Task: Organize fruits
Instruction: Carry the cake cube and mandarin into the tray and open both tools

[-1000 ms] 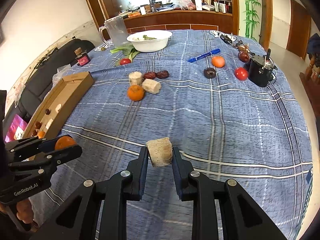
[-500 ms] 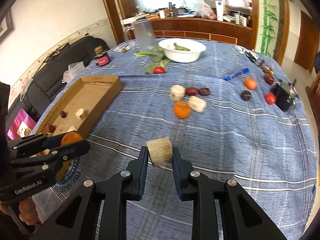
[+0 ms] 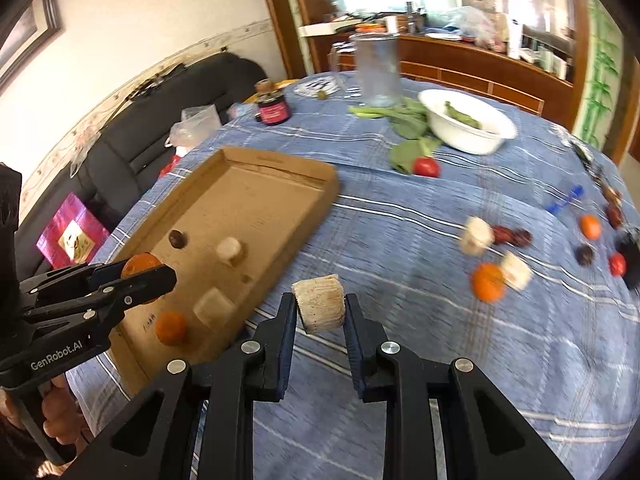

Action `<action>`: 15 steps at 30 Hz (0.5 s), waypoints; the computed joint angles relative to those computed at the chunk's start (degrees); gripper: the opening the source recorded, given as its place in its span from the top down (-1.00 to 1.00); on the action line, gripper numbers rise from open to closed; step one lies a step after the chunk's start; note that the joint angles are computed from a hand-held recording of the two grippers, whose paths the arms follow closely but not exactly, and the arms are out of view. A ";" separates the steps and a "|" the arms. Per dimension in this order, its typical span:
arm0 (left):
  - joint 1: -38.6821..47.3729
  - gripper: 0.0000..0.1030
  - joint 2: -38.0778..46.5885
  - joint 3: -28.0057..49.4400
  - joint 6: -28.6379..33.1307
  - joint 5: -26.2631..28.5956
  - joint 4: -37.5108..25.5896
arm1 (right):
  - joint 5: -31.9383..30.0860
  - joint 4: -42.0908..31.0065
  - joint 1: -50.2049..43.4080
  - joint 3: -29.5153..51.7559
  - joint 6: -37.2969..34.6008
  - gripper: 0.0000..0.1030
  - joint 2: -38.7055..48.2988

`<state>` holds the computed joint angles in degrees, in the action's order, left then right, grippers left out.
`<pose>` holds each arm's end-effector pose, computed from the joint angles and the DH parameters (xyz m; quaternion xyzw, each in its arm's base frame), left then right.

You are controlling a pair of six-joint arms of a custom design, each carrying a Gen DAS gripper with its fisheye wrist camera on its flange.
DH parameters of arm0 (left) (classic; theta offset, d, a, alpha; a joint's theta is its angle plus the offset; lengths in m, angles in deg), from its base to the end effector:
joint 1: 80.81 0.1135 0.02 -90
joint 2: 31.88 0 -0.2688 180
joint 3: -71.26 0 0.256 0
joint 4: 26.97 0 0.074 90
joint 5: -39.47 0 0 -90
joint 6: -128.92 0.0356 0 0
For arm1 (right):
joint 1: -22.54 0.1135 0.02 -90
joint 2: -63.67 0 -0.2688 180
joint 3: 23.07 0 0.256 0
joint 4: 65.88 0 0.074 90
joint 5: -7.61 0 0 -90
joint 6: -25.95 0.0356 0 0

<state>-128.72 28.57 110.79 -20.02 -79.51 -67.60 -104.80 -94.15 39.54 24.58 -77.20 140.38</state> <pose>0.1312 -0.1195 0.1635 -0.1514 0.9283 -0.0465 0.3365 0.2253 0.0831 0.1608 -0.2976 0.8947 0.1956 0.2695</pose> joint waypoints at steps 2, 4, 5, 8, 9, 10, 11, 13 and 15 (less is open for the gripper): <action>4.45 0.37 -2.18 -1.49 2.87 1.06 -0.19 | 0.91 1.13 3.00 1.87 1.87 0.50 2.52; 8.92 0.36 -3.48 -2.64 5.80 2.32 0.06 | 1.61 2.03 5.80 4.38 4.12 0.50 5.40; 11.62 0.36 -4.07 -3.30 7.63 3.57 0.79 | 1.61 2.19 6.78 5.65 4.82 0.50 6.78; 20.60 0.36 -3.30 -4.49 13.86 7.38 3.90 | 2.78 3.47 10.42 9.68 7.07 0.50 11.62; 22.94 0.36 -2.58 -4.64 15.46 8.49 5.01 | 3.57 4.15 11.92 11.33 7.90 0.50 13.91; 25.21 0.36 -1.65 -4.74 16.92 9.67 6.27 | 4.02 4.63 12.77 12.39 8.46 0.49 15.44; 27.61 0.36 -0.47 -4.79 18.57 10.89 7.76 | 4.12 4.91 13.38 13.46 8.77 0.49 17.00; 30.93 0.36 2.53 -4.41 21.02 12.52 10.42 | 4.86 5.73 14.94 15.95 9.87 0.49 20.79; 33.50 0.36 6.18 -3.64 23.05 13.84 13.02 | 5.59 6.41 16.06 18.20 10.46 0.49 24.25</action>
